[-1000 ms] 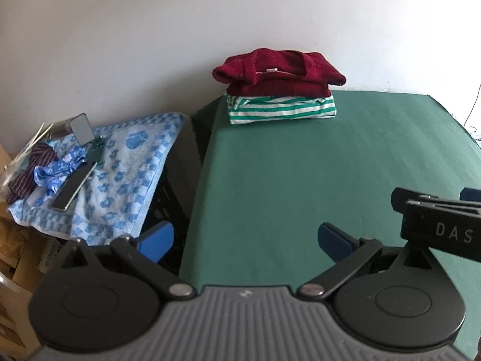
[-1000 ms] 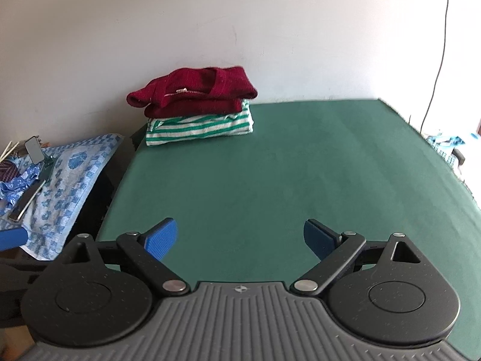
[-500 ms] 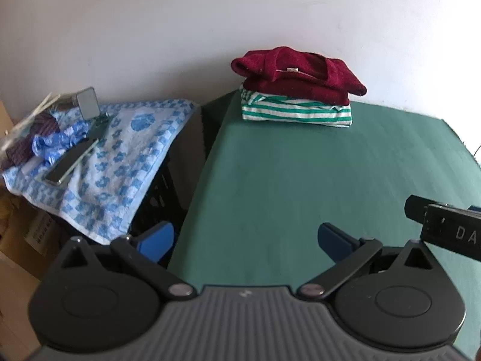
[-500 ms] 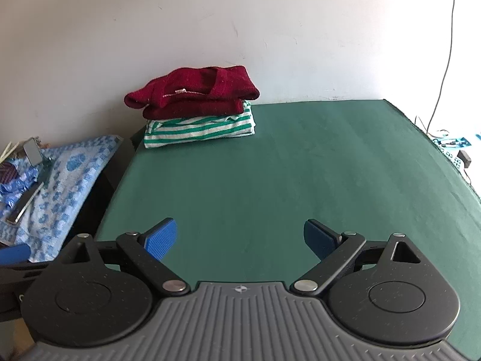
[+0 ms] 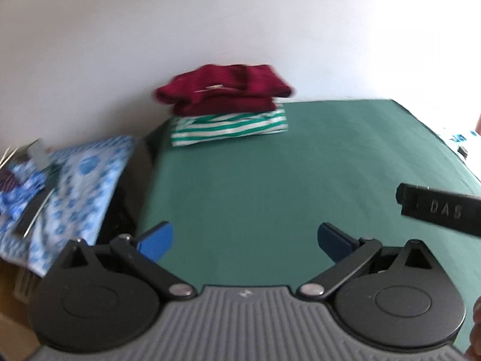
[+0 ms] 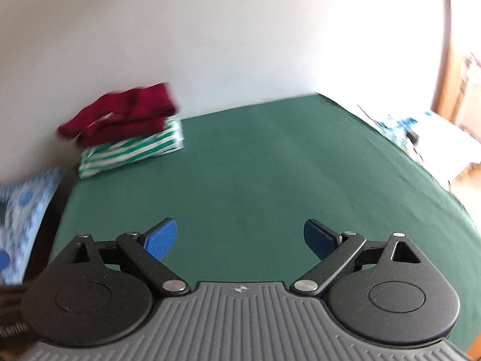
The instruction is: Fold clothes
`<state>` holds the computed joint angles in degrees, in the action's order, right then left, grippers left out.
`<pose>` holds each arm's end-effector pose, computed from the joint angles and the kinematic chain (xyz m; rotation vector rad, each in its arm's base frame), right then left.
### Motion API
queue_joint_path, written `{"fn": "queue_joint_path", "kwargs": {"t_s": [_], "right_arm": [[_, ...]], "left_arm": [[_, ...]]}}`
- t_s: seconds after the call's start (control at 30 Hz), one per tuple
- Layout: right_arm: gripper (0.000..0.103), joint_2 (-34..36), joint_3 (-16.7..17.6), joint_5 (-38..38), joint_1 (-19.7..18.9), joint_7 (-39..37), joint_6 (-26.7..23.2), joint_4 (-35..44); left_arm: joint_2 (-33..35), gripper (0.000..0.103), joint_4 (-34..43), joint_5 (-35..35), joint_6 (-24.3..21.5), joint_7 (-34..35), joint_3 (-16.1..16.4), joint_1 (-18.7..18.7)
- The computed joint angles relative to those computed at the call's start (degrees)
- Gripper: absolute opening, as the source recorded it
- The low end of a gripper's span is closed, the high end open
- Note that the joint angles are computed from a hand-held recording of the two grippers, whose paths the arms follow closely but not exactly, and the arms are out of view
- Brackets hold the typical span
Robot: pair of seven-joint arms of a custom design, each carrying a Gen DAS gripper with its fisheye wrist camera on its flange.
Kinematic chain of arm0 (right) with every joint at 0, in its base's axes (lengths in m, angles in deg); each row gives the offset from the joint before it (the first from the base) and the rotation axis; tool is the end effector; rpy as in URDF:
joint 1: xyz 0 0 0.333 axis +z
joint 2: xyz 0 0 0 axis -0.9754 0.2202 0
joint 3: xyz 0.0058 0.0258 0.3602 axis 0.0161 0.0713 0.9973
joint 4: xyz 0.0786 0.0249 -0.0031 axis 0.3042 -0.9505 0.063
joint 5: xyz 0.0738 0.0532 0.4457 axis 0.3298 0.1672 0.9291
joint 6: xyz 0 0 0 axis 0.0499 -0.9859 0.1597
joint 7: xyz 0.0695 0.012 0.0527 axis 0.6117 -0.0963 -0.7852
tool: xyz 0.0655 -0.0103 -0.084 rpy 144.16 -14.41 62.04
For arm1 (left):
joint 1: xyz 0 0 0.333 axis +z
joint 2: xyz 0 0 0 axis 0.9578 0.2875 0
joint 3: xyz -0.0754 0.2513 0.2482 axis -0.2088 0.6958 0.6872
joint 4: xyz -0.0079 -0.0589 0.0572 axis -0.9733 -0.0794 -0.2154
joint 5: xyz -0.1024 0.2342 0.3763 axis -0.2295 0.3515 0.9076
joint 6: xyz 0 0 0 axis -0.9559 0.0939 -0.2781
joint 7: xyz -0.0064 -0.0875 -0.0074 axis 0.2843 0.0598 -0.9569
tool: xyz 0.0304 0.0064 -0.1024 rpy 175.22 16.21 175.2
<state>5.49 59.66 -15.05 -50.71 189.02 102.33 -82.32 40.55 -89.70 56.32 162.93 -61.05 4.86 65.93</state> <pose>0.6379 0.3454 0.5777 -1.6836 1.5924 -0.6140 0.5901 -0.2143 0.6012 -1.8636 1.4352 -0.5730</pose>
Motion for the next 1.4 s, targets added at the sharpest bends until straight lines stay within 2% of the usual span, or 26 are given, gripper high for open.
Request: {"fn": "queue_joint_path", "kwargs": {"t_s": [0.07, 0.2, 0.33, 0.37, 0.47, 0.6, 0.87, 1.0, 1.4], "right_arm": [[0.094, -0.1, -0.4, 0.5, -0.3, 0.9, -2.1, 0.3], [0.094, -1.3, -1.4, -6.5, -0.1, 6.7, -4.6, -0.3], [0.094, -1.8, -0.5, -9.3, -1.3, 8.4, -5.8, -0.7], [0.094, -1.8, -0.2, -8.9, -1.8, 7.8, -5.8, -0.7], [0.094, -1.6, 0.5, -7.0, -2.6, 5.8, -5.4, -0.7], [0.094, -0.9, 1.4, -3.3, -2.9, 1.2, -4.5, -0.1], [0.094, 0.6, 2.3, 4.3, -1.9, -10.6, -2.2, 1.3], [0.094, 1.8, 2.6, 8.5, -1.0, -16.6, -2.2, 2.7], [0.094, 4.3, 2.7, 16.4, 1.1, -26.5, -2.6, 5.8]], "left_arm": [[1.8, 0.102, 1.9, -1.2, 0.6, 2.3, 0.0, -0.4], [4.7, 0.102, 4.8, -2.5, 0.6, 5.5, 0.1, -1.5], [6.2, 0.102, 5.9, -4.0, 1.8, 7.2, 0.4, -2.6], [6.4, 0.102, 6.4, -3.0, 0.8, 6.2, 0.4, -2.9], [7.0, 0.102, 7.3, -0.4, -2.7, 3.7, 0.4, -3.7], [6.0, 0.102, 6.3, -1.3, -3.5, 2.5, 1.0, -3.5], [3.9, 0.102, 3.9, -1.0, -8.5, -1.4, 1.1, -2.5], [2.8, 0.102, 2.7, -1.2, -9.3, -2.5, 1.1, -1.7], [0.5, 0.102, 0.4, -1.7, -11.3, -4.8, 0.9, -0.2]]}}
